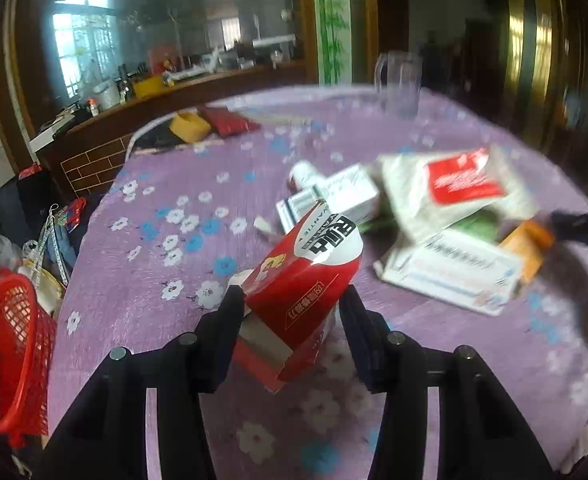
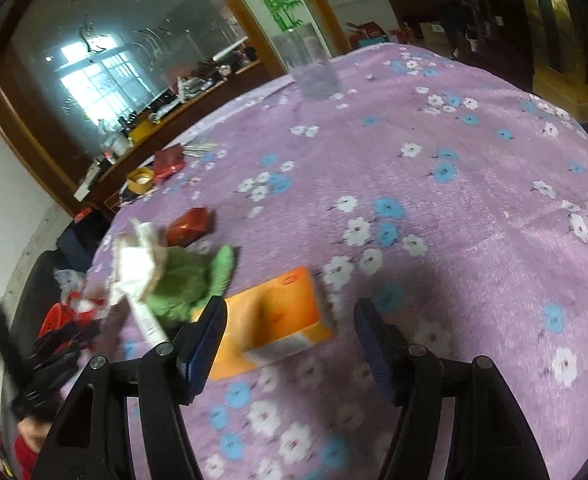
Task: Collect trash
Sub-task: 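Lift the red-and-white box with the left tool while the right tool grasps the orange box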
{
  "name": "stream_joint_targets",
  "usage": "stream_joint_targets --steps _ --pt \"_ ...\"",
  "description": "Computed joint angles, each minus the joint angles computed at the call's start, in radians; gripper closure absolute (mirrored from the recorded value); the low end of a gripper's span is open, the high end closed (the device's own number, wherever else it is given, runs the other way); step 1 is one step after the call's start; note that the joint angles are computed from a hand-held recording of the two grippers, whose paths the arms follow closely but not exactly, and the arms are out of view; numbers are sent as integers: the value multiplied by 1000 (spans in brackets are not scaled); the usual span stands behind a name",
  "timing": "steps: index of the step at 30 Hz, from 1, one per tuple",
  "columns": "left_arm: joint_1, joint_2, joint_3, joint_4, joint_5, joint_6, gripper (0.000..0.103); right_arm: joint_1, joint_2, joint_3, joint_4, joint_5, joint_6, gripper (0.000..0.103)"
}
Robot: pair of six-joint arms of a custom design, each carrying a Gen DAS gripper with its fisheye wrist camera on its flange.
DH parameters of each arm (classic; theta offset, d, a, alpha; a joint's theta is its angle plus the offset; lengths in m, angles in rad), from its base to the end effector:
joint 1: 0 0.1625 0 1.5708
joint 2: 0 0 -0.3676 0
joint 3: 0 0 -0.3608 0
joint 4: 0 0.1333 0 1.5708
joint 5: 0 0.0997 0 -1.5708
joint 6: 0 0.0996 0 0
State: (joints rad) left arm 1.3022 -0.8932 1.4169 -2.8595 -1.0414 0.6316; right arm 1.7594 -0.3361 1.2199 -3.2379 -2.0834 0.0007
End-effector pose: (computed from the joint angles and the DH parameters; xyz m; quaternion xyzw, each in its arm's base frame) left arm -0.0019 -0.6989 0.2755 0.3016 0.8487 -0.3105 0.3037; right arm 0.2156 -0.6794 0.0136 -0.0125 -0.8992 0.3897 0.1984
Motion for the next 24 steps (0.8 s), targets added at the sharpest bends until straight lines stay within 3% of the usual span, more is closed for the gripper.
stream_joint_targets --steps 4,6,9,13,14,20,24 --pt "-9 -56 92 -73 -39 -10 54 -23 18 -38 58 37 14 33" --pt "-5 -64 103 -79 -45 -26 54 -25 11 -21 72 96 1 33" --pt "2 -69 105 -68 -47 -62 54 -1 -3 15 123 150 -39 31" --pt "13 -75 109 -57 -58 -92 54 24 -54 106 224 322 -138 31" --pt "15 -74 109 -57 -59 -94 54 34 -61 121 230 330 -169 31" --pt "23 -78 116 -51 -67 -121 53 85 -11 62 157 132 -315 24" --pt "22 -87 132 -57 -72 -119 53 68 44 -47 262 134 -331 24"
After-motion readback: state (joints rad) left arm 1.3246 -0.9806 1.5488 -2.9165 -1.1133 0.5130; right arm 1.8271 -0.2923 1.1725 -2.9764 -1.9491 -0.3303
